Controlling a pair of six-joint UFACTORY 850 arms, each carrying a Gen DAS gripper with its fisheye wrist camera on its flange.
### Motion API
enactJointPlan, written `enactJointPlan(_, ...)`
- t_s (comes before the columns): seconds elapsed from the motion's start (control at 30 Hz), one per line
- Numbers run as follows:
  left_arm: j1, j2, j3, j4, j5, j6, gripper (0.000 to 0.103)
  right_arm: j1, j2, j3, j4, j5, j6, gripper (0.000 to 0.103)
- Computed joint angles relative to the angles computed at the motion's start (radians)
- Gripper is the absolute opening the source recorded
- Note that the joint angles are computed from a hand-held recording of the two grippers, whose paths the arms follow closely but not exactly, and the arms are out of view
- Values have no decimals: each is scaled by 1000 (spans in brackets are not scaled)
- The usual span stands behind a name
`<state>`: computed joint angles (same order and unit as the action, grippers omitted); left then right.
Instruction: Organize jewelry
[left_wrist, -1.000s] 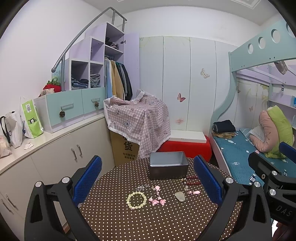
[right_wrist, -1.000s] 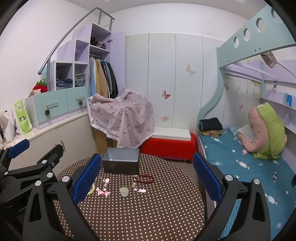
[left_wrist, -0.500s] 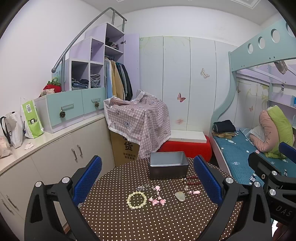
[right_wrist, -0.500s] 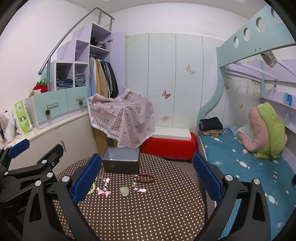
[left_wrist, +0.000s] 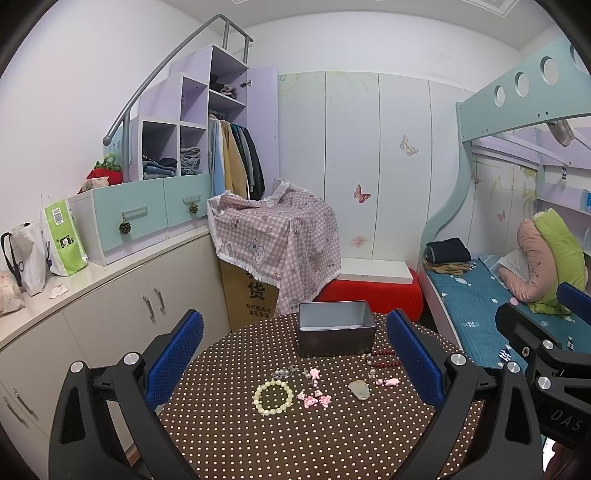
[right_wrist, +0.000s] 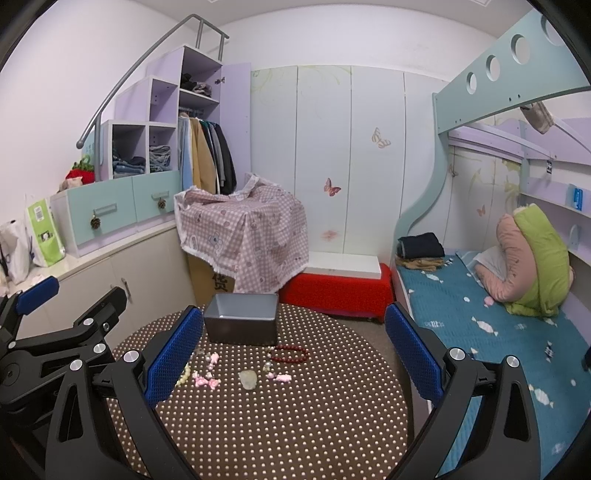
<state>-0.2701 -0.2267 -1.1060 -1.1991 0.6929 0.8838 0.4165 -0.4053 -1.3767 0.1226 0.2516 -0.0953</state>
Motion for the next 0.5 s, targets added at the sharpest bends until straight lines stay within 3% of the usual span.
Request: enactJointPlan(0.5,-2,-2,-5,-8,-4,13,96,-7,3,1,-29,-9,30,96)
